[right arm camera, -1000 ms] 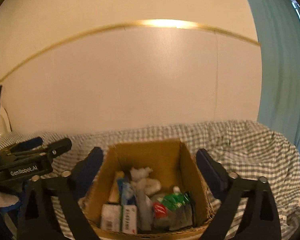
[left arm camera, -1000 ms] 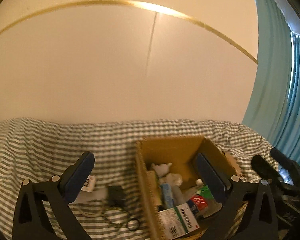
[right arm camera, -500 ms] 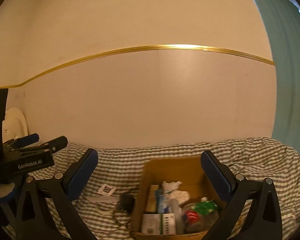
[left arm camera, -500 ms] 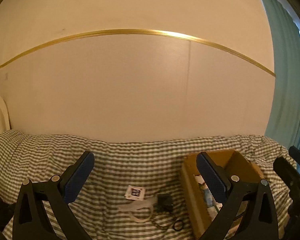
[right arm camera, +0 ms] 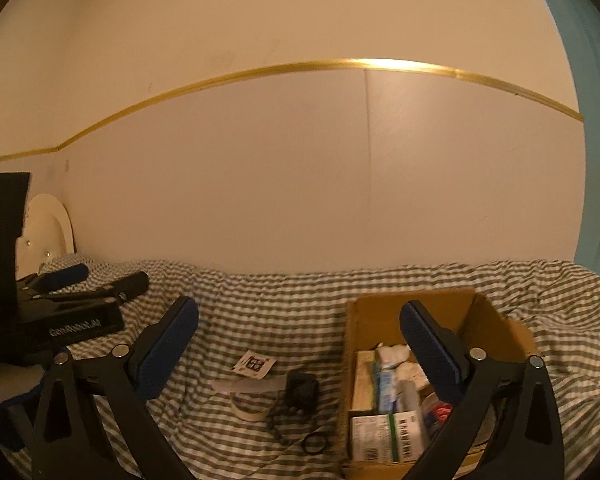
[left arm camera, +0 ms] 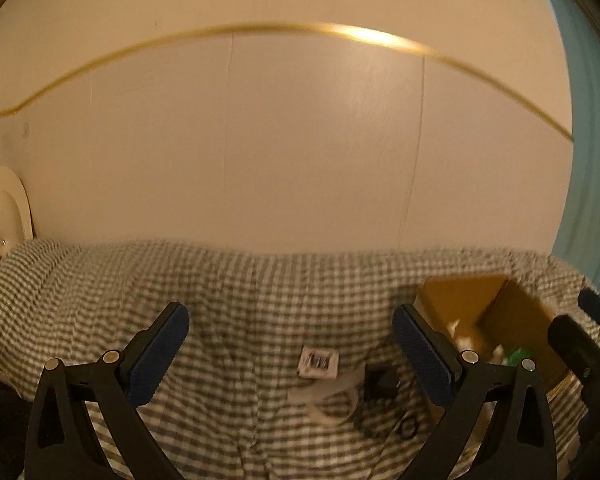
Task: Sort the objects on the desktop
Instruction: 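Move both open tools back toward the remaining items, then grasp the white tape ring with the right tool while the left tool closes near the sachet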
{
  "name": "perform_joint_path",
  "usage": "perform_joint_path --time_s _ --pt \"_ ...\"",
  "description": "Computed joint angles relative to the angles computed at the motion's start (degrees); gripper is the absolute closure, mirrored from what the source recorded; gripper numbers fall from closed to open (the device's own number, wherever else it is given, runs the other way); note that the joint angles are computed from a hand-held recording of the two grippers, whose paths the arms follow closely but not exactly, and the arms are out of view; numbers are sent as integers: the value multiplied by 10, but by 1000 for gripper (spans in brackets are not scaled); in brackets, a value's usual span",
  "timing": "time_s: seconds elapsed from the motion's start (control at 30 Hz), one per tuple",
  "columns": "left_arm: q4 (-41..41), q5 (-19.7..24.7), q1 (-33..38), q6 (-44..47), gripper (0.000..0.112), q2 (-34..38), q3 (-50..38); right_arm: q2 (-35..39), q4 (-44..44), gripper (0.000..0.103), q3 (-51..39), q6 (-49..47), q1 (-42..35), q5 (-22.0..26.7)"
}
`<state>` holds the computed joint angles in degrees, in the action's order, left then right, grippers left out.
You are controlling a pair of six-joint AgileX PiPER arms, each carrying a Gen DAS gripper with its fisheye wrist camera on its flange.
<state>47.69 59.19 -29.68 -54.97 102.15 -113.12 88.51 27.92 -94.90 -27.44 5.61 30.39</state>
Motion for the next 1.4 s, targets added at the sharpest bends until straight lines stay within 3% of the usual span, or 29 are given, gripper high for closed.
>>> perform_joint_path --time_s 0.17,0.27,0.37,0.43,0.5,0.63,0.93,1.1,1.17,1.23,1.4 --pt "-81 -39 45 46 9 10 31 38 -65 20 -4 54 37 -14" --pt "-133 -51 67 78 19 26 39 69 -96 31 -23 82 51 4" --pt "-171 -48 86 107 25 54 27 93 -118 32 -34 106 63 11" --pt "-209 -54 101 129 39 64 32 118 -132 36 -48 121 71 16" --pt "-253 -58 119 157 44 84 26 139 -144 43 -64 131 78 28" --pt "-318 -67 143 201 45 119 9 191 -183 43 -99 171 90 44" --pt "-442 -29 179 273 45 224 -92 299 -255 42 -190 243 100 100" --pt "-507 -35 198 304 46 260 -116 344 -263 40 -238 268 93 132" --pt "-527 -29 204 316 54 278 -137 357 -278 38 -251 279 96 136" --pt "-551 -24 209 332 68 293 -155 376 -298 37 -273 299 100 145" --pt "-620 -35 224 364 76 313 -169 409 -343 36 -315 341 108 154"
